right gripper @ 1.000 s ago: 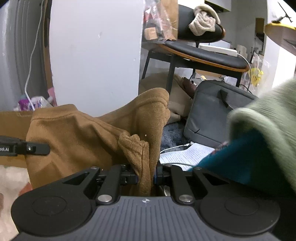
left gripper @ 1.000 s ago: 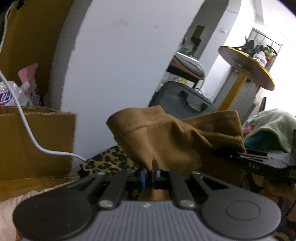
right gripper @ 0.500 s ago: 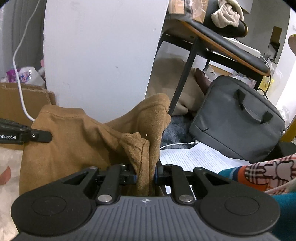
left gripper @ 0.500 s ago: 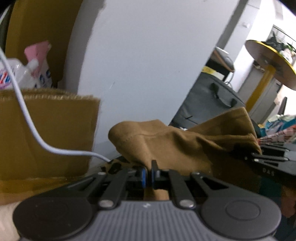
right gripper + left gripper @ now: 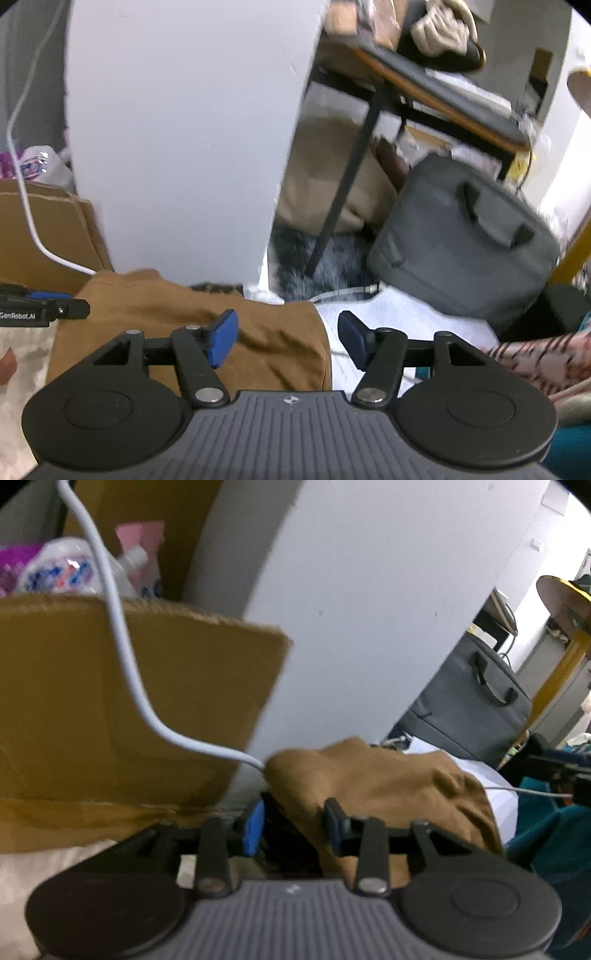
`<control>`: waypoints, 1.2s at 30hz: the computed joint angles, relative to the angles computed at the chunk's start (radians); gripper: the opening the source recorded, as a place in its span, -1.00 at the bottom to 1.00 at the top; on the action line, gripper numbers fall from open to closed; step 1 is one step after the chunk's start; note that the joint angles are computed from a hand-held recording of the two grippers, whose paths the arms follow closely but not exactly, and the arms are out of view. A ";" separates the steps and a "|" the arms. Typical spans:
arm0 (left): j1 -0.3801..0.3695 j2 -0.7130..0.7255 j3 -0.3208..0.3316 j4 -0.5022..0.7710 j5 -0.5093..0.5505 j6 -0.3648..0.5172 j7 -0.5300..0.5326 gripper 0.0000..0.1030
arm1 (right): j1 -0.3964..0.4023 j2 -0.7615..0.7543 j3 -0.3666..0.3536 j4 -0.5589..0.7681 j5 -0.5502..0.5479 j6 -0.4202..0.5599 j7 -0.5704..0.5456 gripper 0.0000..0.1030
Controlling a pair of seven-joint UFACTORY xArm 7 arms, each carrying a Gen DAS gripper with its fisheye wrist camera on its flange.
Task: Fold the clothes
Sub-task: 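Open both tools and release the brown shirt onto the pile, then press the folded brown shirt flat with the open right tool while the left tool pats it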
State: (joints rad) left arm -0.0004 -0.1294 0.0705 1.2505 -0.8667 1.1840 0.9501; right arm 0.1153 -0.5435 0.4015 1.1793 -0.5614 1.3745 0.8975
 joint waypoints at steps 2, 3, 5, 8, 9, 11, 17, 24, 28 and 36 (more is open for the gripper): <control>0.005 -0.007 0.009 0.005 -0.013 0.007 0.023 -0.31 | 0.007 -0.011 -0.011 0.006 0.009 -0.033 0.003 0.23; 0.007 -0.016 0.015 0.006 -0.021 0.015 0.047 -0.45 | 0.008 -0.015 -0.021 0.006 0.023 -0.051 0.007 0.21; 0.009 -0.034 0.025 0.005 -0.037 0.030 0.094 -0.52 | 0.001 -0.015 -0.027 0.009 0.049 -0.057 0.021 -0.07; -0.004 -0.047 0.027 0.001 -0.069 0.043 0.143 -0.62 | -0.003 -0.015 -0.033 -0.014 0.078 -0.051 0.034 -0.30; -0.006 -0.052 0.030 -0.002 -0.077 0.057 0.154 -0.62 | 0.000 -0.017 -0.035 -0.027 0.089 -0.051 0.037 -0.30; -0.010 -0.064 0.031 -0.017 -0.078 0.070 0.175 -0.62 | 0.006 -0.021 -0.042 -0.054 0.112 -0.056 0.048 -0.30; -0.041 -0.100 0.014 -0.103 -0.070 -0.002 0.209 -0.62 | 0.011 -0.036 -0.045 -0.128 0.115 -0.108 0.086 -0.33; -0.063 -0.088 0.017 -0.129 -0.062 -0.036 0.267 -0.61 | -0.005 -0.039 -0.072 -0.204 0.119 -0.197 0.143 -0.38; -0.066 -0.071 0.016 -0.122 -0.075 -0.043 0.309 -0.58 | -0.026 -0.051 -0.097 -0.260 0.130 -0.301 0.214 -0.38; -0.063 -0.049 0.006 -0.104 -0.101 -0.038 0.386 -0.57 | -0.065 -0.027 -0.119 -0.324 0.142 -0.432 0.283 -0.38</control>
